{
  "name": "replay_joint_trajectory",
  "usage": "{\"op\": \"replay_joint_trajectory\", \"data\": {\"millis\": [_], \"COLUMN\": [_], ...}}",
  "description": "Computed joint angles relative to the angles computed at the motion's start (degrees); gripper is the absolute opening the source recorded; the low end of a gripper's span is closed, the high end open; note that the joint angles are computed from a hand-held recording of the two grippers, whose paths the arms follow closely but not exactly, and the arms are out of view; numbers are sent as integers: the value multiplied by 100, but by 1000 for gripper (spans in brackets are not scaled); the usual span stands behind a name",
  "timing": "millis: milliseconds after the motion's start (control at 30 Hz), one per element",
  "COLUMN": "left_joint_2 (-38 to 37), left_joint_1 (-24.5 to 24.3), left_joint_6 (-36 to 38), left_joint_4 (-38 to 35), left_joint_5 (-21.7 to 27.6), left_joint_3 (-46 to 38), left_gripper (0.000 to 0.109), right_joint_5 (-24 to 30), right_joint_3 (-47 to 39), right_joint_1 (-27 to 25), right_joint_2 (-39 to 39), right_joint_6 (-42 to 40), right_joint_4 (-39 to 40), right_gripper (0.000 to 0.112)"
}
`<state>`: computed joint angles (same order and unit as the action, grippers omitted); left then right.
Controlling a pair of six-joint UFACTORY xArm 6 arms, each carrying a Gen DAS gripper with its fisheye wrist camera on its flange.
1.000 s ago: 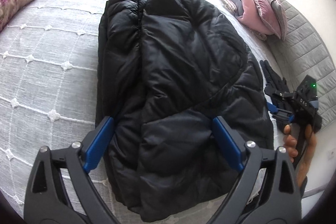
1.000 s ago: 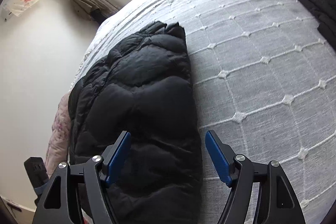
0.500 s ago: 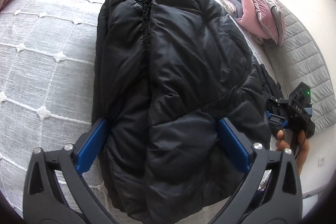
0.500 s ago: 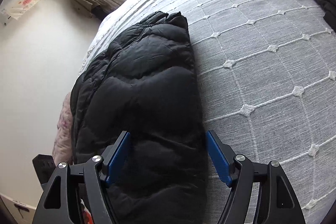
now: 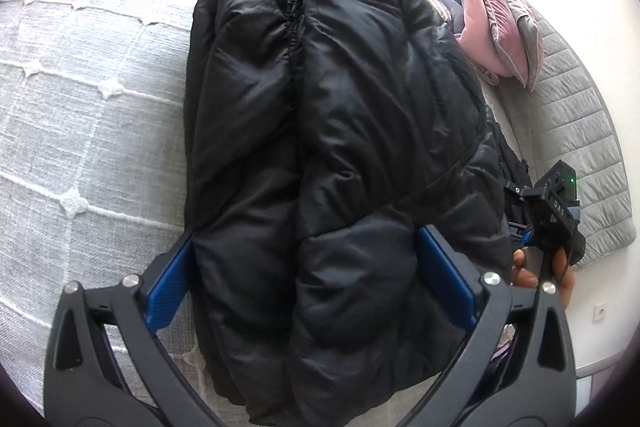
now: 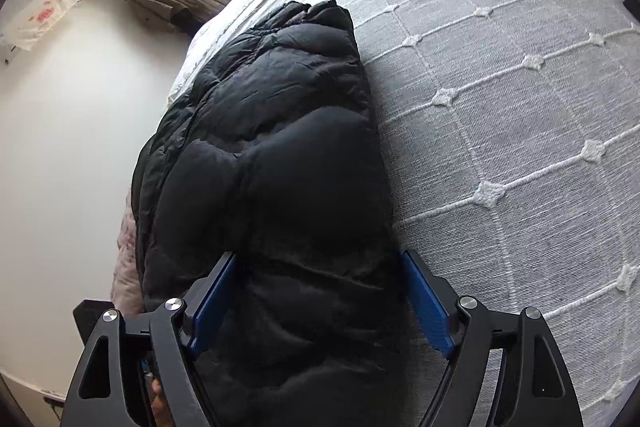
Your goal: Fold large clothes
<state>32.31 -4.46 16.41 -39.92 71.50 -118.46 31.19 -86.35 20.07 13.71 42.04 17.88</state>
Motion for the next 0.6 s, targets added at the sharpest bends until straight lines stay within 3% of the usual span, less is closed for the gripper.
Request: {"op": "replay_joint_trajectory", "data": {"millis": [600], "left_joint_2": [-17], "left_joint_1": [-148], "left_joint_6": [-156], "left_joint_4": [81], "left_joint_5": [-338], "left_joint_3": [99], "left_gripper": [103], "right_joint_5": [132], "right_joint_3": [-191], "right_joint_1": [92], "right_joint_2": [192], "right_joint_6": [197], "right_joint_4": [-302], "right_gripper": [89]}}
